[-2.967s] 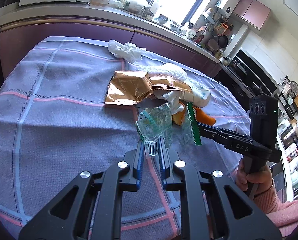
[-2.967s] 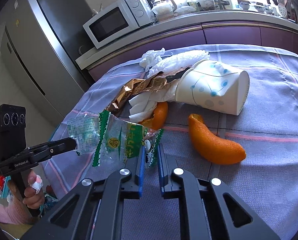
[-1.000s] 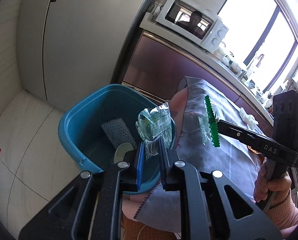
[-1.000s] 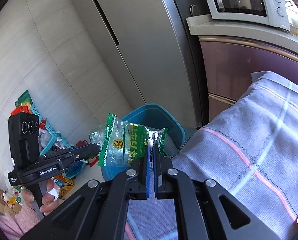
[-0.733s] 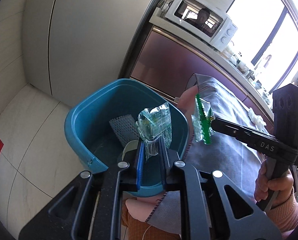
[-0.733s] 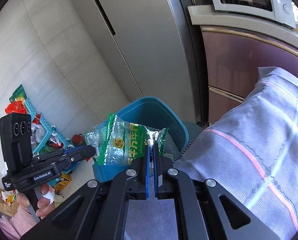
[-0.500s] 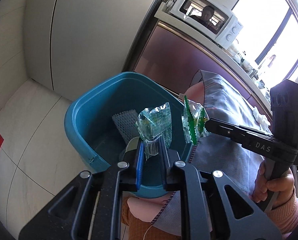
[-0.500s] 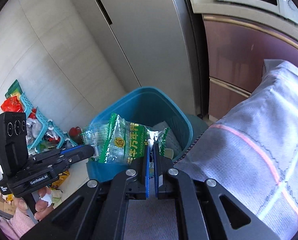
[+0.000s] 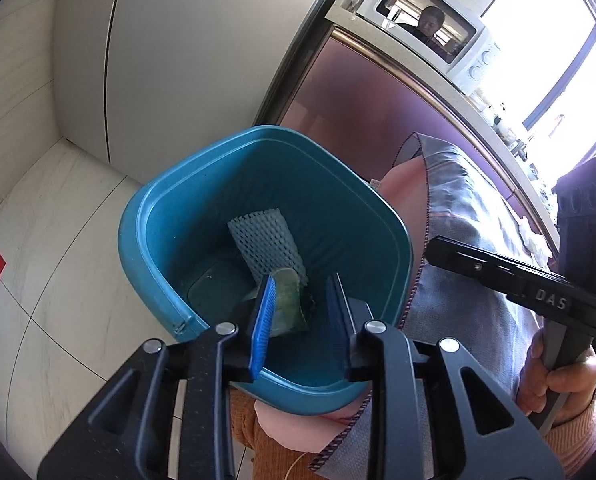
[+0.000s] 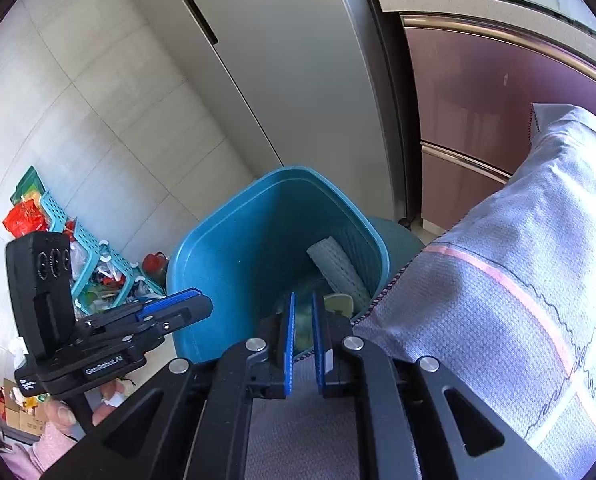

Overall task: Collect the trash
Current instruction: 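Open both tools over the bin to drop the packets, then move both tools back to the table toward the gold wrapper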

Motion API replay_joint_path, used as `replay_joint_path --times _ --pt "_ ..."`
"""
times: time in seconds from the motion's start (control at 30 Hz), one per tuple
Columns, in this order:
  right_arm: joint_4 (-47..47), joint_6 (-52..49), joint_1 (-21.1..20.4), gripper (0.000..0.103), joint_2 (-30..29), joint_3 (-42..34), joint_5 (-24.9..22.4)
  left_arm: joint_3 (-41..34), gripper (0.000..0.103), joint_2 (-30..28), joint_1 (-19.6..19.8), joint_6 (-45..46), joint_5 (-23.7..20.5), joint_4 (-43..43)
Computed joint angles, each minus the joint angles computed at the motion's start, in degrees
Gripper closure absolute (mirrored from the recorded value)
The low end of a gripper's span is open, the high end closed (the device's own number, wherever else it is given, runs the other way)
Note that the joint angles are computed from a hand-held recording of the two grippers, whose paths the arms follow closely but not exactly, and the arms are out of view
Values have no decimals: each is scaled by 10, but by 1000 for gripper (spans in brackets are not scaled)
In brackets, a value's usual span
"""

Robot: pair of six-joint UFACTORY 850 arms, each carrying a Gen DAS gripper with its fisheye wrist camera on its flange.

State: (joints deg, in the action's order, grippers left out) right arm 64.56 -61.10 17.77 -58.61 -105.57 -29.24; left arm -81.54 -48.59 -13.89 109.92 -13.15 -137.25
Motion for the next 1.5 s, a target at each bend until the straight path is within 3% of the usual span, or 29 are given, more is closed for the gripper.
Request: replay_joint_path --times 0.2,0.33,0.53,0.97,1.27,1.5 --pt "81 -77 -9 91 27 45 -2 10 71 11 -8 74 -7 -66" --pt "176 -185 -18 83 69 109 6 25 66 29 -19 144 -29 -118" --pt "353 -374 -42 73 146 221 6 29 58 47 -43 173 -63 -104" --pt "583 -577 -126 69 266 404 -20 -78 55 1 -120 6 -74 151" --pt "687 -648 -183 69 304 481 -42 -172 53 -52 -166 -125 -57 316" --pt "726 -674 -217 69 314 505 -56 -271 51 -106 -192 -277 -49 495"
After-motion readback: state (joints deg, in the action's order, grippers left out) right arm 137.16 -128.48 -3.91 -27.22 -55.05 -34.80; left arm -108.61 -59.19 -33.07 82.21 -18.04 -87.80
